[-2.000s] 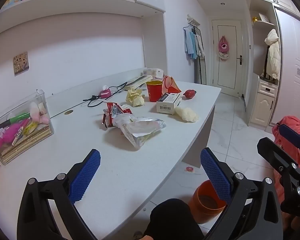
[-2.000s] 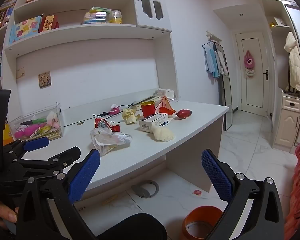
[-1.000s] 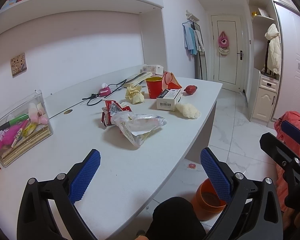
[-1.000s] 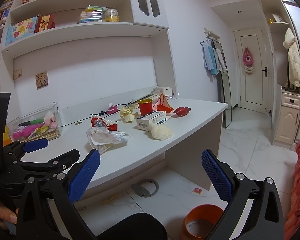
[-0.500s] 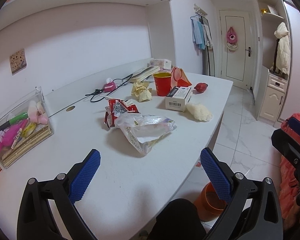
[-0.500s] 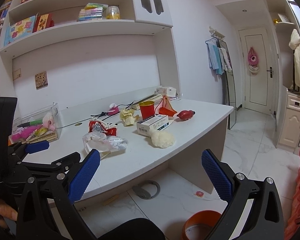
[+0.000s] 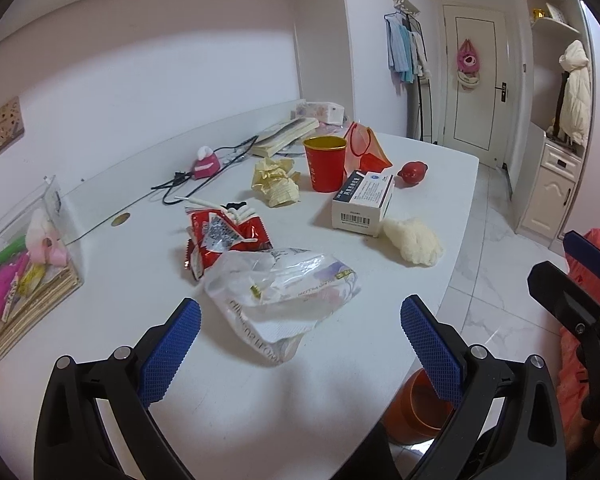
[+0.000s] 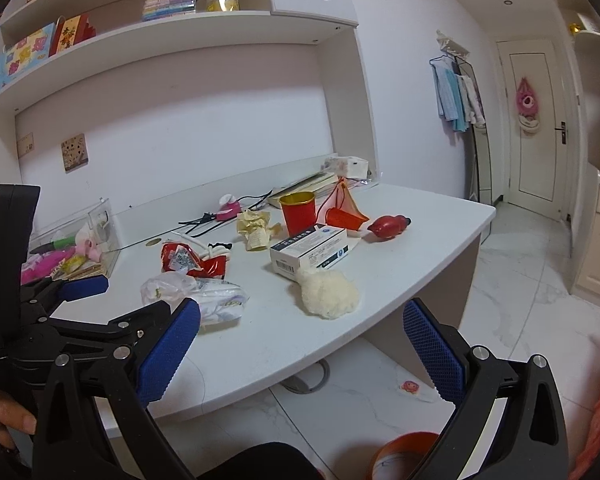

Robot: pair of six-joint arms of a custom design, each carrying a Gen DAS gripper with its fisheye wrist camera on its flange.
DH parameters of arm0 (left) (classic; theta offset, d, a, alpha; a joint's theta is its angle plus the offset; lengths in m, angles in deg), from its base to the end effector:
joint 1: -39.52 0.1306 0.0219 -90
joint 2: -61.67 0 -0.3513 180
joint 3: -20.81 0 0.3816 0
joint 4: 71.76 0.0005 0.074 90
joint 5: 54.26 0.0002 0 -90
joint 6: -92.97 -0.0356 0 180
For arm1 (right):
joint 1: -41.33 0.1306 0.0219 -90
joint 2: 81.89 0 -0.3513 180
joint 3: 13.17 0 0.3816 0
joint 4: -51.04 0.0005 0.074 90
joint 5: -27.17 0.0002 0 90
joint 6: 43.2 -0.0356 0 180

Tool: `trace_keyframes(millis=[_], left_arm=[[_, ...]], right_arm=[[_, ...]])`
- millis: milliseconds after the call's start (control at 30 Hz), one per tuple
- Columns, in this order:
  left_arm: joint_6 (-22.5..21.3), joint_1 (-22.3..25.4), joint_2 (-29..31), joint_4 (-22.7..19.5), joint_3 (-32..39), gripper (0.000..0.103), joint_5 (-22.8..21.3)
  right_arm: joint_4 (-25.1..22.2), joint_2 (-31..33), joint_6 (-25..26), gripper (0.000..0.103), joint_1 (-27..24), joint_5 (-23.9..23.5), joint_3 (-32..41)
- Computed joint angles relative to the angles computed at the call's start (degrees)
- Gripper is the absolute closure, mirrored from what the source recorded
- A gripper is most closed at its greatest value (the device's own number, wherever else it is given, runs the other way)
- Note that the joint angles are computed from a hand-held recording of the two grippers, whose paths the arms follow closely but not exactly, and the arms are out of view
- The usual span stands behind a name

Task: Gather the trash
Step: 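Move both tools toward the clear plastic bag and cotton wad on the desk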

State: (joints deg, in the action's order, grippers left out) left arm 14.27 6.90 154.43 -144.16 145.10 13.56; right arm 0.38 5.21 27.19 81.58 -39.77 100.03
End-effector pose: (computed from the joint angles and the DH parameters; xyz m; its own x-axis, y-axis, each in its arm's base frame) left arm 0.3816 -0.2289 0.6109 -0.5911 0.1629 -0.7899 0.1457 0.9848 0.0941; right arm 0.3481 0.2757 0.6048 -0.4071 0.0600 -0.9114 -0.1974 0.9685 0.1519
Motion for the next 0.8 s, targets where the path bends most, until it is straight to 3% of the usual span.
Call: trace_keyframes(millis=[133,267,367,800], left_arm=[[-0.03,1.07,2.61,-0.85,2.86,0.004,0.68],[0.21,2.14,4.62,-1.93,5.42,0.004,2.06],[0.64,3.01,5.82,-3.21,6.84,0.004,3.08],[1.08,4.93,9.27,-7.25,10.07,0.004,4.90]], right_arm=[[1.43,1.63,1.62,0.004,-2.26,-2.89,1.46],[0.74,4.03,3.61,0.004,-3.79,-4.75,4.03],[-0.75,6.35,2.79,0.004,-5.16,-8.76,6.69],[-4.44,12.81,5.53,0.004,-7.24,-13.48,13.90]])
